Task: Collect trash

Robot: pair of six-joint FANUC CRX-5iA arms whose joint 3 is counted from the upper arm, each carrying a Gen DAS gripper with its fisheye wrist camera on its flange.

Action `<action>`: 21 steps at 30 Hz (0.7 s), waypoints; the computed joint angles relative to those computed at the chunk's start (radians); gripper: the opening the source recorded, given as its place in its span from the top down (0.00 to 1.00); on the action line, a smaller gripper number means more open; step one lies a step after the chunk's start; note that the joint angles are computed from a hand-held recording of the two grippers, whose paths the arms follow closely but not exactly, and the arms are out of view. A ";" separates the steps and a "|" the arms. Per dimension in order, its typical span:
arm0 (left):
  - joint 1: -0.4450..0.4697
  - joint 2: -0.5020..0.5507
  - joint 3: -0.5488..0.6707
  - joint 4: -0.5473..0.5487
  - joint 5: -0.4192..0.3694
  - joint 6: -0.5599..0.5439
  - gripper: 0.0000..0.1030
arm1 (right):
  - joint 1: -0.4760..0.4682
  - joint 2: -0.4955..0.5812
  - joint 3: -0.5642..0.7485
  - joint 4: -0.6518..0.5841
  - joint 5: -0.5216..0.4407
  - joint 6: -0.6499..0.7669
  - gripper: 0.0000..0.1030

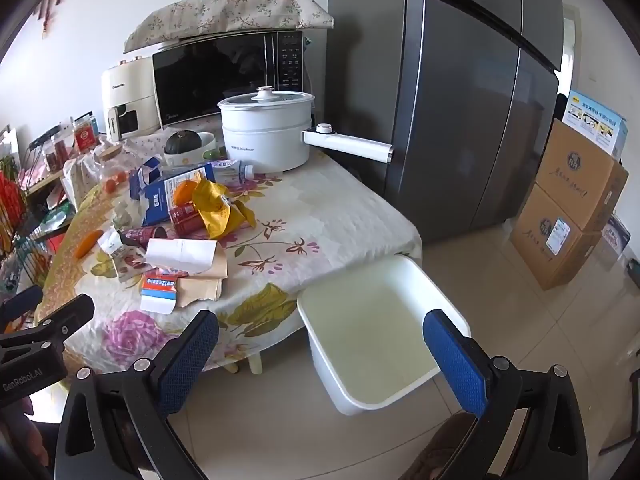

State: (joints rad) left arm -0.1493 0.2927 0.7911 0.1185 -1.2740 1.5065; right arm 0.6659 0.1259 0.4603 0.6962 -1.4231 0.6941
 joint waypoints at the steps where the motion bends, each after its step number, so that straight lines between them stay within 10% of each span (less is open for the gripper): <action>1: 0.000 0.000 0.000 0.000 0.000 0.000 0.00 | -0.001 0.000 0.001 -0.001 0.001 0.002 0.00; 21: 0.000 0.000 0.000 -0.001 -0.001 0.000 0.00 | 0.000 0.006 0.006 -0.007 -0.008 0.009 0.00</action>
State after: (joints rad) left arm -0.1488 0.2925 0.7913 0.1174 -1.2749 1.5063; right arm 0.6661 0.1319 0.4665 0.6896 -1.4310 0.7036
